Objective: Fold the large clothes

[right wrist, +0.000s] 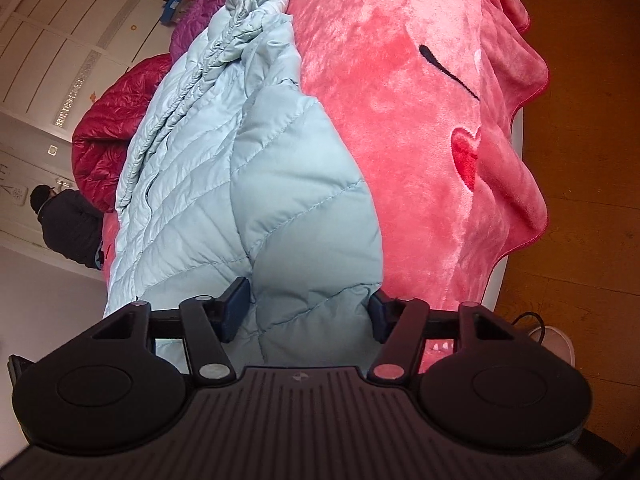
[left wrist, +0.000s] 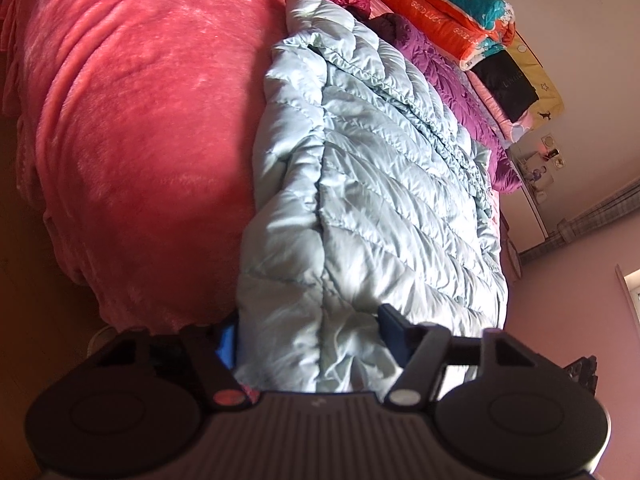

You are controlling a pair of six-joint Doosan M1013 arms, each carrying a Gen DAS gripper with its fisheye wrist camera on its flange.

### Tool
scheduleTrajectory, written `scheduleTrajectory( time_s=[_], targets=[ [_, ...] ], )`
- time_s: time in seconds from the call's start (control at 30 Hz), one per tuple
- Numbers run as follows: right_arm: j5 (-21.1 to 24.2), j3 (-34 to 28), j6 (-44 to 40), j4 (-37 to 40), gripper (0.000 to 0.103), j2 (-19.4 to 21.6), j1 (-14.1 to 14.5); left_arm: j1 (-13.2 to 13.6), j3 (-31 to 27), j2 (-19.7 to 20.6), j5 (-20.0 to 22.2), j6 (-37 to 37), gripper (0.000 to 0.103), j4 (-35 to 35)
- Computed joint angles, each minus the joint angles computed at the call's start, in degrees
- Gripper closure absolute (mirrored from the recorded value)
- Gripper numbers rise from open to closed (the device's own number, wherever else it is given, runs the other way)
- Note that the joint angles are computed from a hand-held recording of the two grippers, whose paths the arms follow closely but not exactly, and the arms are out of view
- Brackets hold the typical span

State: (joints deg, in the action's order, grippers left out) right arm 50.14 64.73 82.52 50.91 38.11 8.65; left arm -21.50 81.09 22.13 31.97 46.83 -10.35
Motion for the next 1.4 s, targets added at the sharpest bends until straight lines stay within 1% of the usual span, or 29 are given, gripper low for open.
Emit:
scheduleTrajectory(
  time_s=[0.03,0.07,0.13,0.17,0.23,0.3,0.37,0.43,0.5,0.53,0.57,0.6,0.63,0.67,0.7,0.77,0.8,0.83,0.9,1.0,1.13,1.2,1.27,1.4],
  targets=[
    [0.0,0.1,-0.3,0.2,0.045,-0.2,0.0,0.0,0.2,-0.2,-0.3,-0.4,0.050,-0.2],
    [-0.2,0.3,-0.6,0.5,0.054,-0.5,0.1,0.1,0.6,-0.4,-1.0,-0.1,0.053,-1.1],
    [-0.7,0.7,-1.2,0.9,0.060,-1.0,0.1,0.4,1.4,-0.6,-2.5,1.8,0.065,-4.5],
    [-0.8,0.9,-1.6,1.6,0.065,-1.2,0.1,0.6,1.7,-0.7,-3.4,3.4,0.068,-7.2],
    [-1.0,1.3,-2.9,3.6,0.070,-1.5,0.0,0.9,1.9,-0.6,-4.0,5.8,0.070,-10.8],
    [-1.1,1.4,-3.7,5.2,0.071,-1.5,-0.1,0.8,1.6,-0.3,-3.9,7.6,0.069,-11.9],
    [-0.3,1.0,-3.6,5.9,0.071,-1.2,-0.2,0.8,1.3,-0.1,-4.0,9.6,0.064,-13.6],
    [0.6,0.1,-3.0,5.3,0.070,-0.6,-0.2,0.9,1.2,0.2,-4.2,11.5,0.057,-15.5],
    [1.7,-0.5,-1.6,5.7,0.063,-0.1,-0.2,1.0,1.0,0.3,-4.2,13.5,0.056,-16.7],
    [2.1,-0.6,-1.1,6.4,0.057,0.1,-0.3,1.0,1.0,0.3,-4.2,14.2,0.059,-17.3],
    [2.1,-0.4,-1.0,7.3,0.054,0.2,-0.4,1.1,1.0,0.4,-4.4,15.7,0.062,-18.5],
    [2.1,-0.3,-1.0,7.6,0.054,0.1,-0.4,1.2,1.1,0.4,-4.5,17.7,0.070,-20.2],
    [2.0,-0.4,-1.0,7.6,0.054,0.2,-0.4,1.2,1.1,0.4,-4.6,18.8,0.074,-21.4],
    [2.1,-0.5,-1.2,7.3,0.056,0.1,-0.4,1.3,1.2,0.4,-4.9,19.6,0.076,-22.1],
    [2.1,-0.6,-1.5,6.6,0.059,0.0,-0.3,1.2,1.3,0.4,-5.3,20.0,0.080,-22.7],
    [2.0,-1.0,-2.1,5.0,0.070,-0.1,0.0,1.3,1.5,0.4,-6.0,21.1,0.084,-24.2],
    [2.0,-1.1,-2.6,5.0,0.073,-0.1,0.1,1.3,1.6,0.4,-6.4,21.0,0.087,-24.6],
    [1.9,-1.2,-3.1,5.4,0.079,-0.1,0.2,1.3,1.7,0.3,-6.8,21.0,0.089,-25.0],
    [0.9,-0.9,-4.3,6.9,0.084,-0.3,0.2,1.3,2.0,0.2,-7.9,21.7,0.090,-26.7],
    [-1.0,-0.4,-6.4,11.0,0.088,-0.6,0.0,1.4,2.3,0.1,-9.9,23.5,0.091,-30.7],
    [-2.6,0.2,-10.7,20.7,0.090,-0.6,-0.5,1.5,2.1,0.1,-12.2,27.0,0.091,-36.3],
    [-2.6,0.2,-13.2,27.4,0.090,-0.3,-0.8,1.7,1.7,0.2,-13.0,29.0,0.091,-39.3],
    [-2.5,-0.3,-14.2,32.4,0.090,0.2,-0.9,2.0,1.1,0.3,-13.7,31.0,0.091,-41.8],
    [-2.9,-1.8,-15.7,39.9,0.090,1.3,-0.9,2.4,-0.4,0.7,-15.1,35.2,0.091,-46.4]
  ],
)
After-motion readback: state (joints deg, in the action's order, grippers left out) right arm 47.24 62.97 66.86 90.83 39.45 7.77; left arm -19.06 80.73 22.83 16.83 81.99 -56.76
